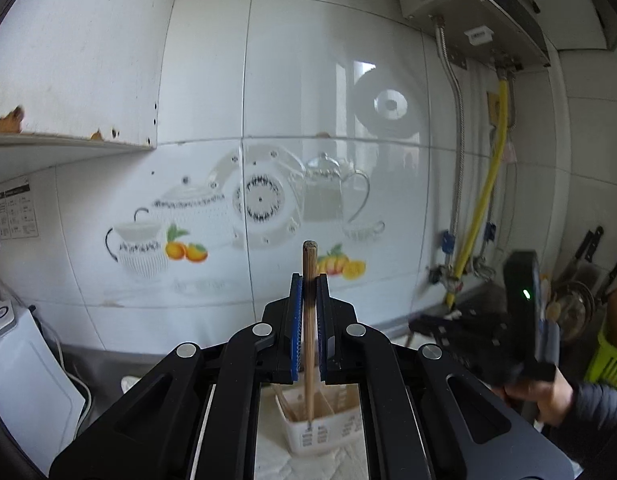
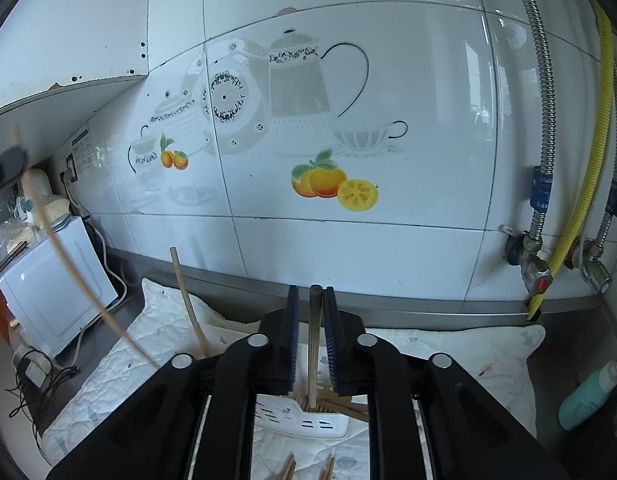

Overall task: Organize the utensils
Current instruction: 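Lower the right tool's chopstick into the holder and open while the left tool carries its own, then open the left tool over the holder to drop its chopstick in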

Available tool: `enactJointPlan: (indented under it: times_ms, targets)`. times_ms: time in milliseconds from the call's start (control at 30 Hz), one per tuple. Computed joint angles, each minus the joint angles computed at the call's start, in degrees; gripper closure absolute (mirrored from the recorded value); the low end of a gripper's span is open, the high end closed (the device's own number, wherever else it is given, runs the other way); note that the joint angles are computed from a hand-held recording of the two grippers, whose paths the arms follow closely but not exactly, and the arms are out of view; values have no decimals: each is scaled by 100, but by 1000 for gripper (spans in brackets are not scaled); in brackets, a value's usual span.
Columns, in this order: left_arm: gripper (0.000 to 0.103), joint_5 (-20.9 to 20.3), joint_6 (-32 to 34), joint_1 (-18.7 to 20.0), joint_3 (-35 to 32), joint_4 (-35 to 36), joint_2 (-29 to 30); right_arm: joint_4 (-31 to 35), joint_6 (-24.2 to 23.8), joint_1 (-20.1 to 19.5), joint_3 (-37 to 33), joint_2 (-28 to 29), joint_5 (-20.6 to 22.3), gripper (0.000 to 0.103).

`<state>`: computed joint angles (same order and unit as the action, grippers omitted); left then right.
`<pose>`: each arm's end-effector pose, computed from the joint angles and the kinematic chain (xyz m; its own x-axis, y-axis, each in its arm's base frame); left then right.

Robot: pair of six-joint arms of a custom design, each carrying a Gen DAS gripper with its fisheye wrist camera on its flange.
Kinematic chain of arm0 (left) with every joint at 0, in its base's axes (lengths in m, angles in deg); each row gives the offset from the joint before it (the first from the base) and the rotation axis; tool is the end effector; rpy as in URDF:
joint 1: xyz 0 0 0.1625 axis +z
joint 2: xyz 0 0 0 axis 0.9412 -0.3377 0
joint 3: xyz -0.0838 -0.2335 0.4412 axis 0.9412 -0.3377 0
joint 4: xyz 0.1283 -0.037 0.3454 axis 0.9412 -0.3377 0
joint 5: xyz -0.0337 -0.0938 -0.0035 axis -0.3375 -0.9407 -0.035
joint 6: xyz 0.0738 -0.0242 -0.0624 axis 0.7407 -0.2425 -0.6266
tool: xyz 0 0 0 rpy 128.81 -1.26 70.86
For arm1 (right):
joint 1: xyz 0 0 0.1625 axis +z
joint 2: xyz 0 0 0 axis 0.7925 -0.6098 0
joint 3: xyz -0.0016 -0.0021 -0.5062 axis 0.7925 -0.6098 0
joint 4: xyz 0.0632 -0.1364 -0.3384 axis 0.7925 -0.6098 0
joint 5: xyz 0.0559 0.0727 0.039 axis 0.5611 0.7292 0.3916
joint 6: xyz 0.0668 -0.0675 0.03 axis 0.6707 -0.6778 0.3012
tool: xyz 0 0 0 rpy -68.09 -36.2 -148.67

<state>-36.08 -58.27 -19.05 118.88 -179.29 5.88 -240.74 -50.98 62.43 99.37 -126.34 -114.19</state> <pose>-0.3255 -0.6591 0.4067 -0.5628 0.6239 -0.5422 0.7788 0.1804 -0.6008 0.3657 -0.6349 0.2536 -0.7728 0.0804 0.6296 -0.5321 0.4586 -0.7117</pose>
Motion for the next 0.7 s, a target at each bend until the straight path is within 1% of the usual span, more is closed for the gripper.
enactJointPlan:
  times_ms: [33,67,200,267,400,467,533,567,633,700]
  targets:
    - [98,-10,-31,-2,-89,-23,59,-39,-15,14,26,-5,-25,80]
    - [98,-12,-48,1,-158,-57,118,-112,-45,35,74,-12,-68,78]
    - [98,-8,-70,49,-381,-294,396,-343,-139,104,331,-87,-89,77]
    - [98,10,-41,91,-455,-402,514,-454,-123,134,541,-155,-23,77]
    - [98,103,-145,199,-532,-343,700,-803,-256,210,869,-184,-29,75]
    - [98,88,-332,283,-591,-98,759,-955,-317,242,998,-175,-69,70]
    - [98,143,-445,338,-598,-4,812,-1092,-450,272,1048,-135,-169,70]
    - [97,96,-486,373,-605,78,817,-1164,-490,283,1097,-129,-195,70]
    - [97,41,-561,426,-636,272,819,-1200,-344,290,1247,-180,-165,70]
    - [94,-17,-532,449,-603,322,795,-1227,-165,307,1409,-230,-163,70]
